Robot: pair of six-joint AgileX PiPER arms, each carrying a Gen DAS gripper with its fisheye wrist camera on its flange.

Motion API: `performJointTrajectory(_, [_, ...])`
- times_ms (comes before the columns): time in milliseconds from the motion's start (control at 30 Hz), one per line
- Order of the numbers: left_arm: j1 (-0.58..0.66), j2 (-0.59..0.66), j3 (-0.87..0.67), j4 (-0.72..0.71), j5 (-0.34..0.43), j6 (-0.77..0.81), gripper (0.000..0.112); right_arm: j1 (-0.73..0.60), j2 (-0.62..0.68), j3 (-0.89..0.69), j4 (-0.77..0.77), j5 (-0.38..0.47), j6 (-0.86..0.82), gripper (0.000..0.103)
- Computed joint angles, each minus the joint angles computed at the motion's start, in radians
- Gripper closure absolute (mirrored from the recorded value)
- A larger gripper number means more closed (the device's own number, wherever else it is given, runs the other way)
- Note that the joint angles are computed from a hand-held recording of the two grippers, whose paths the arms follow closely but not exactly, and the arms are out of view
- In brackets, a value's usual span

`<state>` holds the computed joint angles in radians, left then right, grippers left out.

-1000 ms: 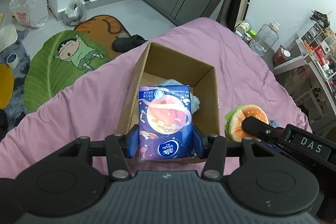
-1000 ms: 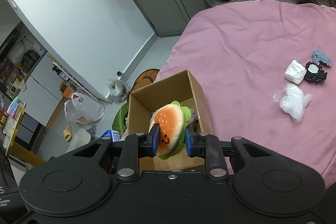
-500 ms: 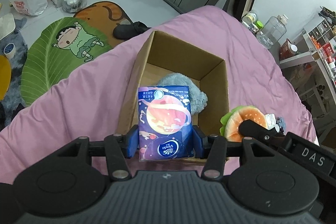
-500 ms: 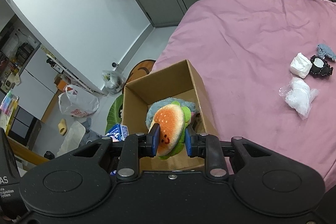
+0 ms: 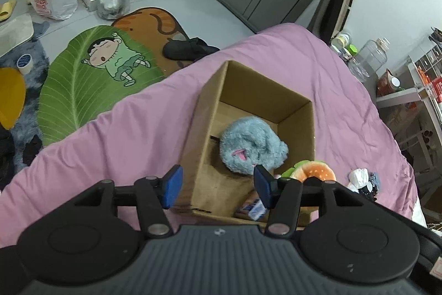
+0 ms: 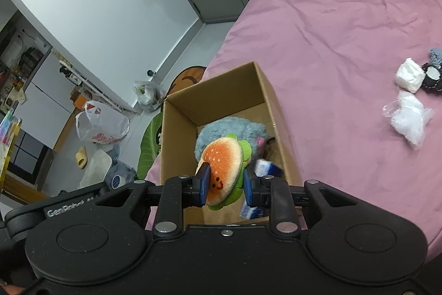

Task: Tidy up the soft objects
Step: 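Open both grippers to drop the tissue pack and hamburger into the box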

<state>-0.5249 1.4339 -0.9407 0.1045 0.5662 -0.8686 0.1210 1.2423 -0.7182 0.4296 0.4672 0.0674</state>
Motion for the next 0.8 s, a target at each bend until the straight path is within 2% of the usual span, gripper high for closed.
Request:
performJointTrajectory(133, [0.02,-0.017,0.007,0.003,0.02,0.006,0.057,0.031,0.031,-0.01,0.027,-0.006,-0.01,0.077])
performJointTrajectory(233, [0.026,-0.024,0.003,0.009,0.043,0.007,0.056,0.052,0.058,-0.026,0.048,0.017,-0.018,0.061])
performJointTrajectory(267, [0.026,-0.028,0.003,0.017,0.052,0.001,0.056,0.055,0.064,-0.027,0.062,0.023,-0.025,0.05])
performJointTrajectory(400, [0.007,-0.039,0.001,0.088,0.074,-0.055,0.049,0.054,0.04,-0.019,0.036,0.024,0.002,0.037])
performJointTrajectory(467, [-0.025,-0.033,-0.016,0.16,0.115,-0.117,0.045,0.037,0.02,-0.013,0.028,0.03,0.009,0.03])
performJointTrajectory(633, [-0.058,-0.051,-0.015,0.213,0.132,-0.171,0.034,-0.012,-0.029,-0.001,0.024,0.057,-0.017,0.029])
performJointTrajectory(800, [-0.117,-0.071,-0.02,0.277,0.172,-0.227,0.03,-0.049,-0.086,0.006,-0.006,0.079,-0.031,0.021])
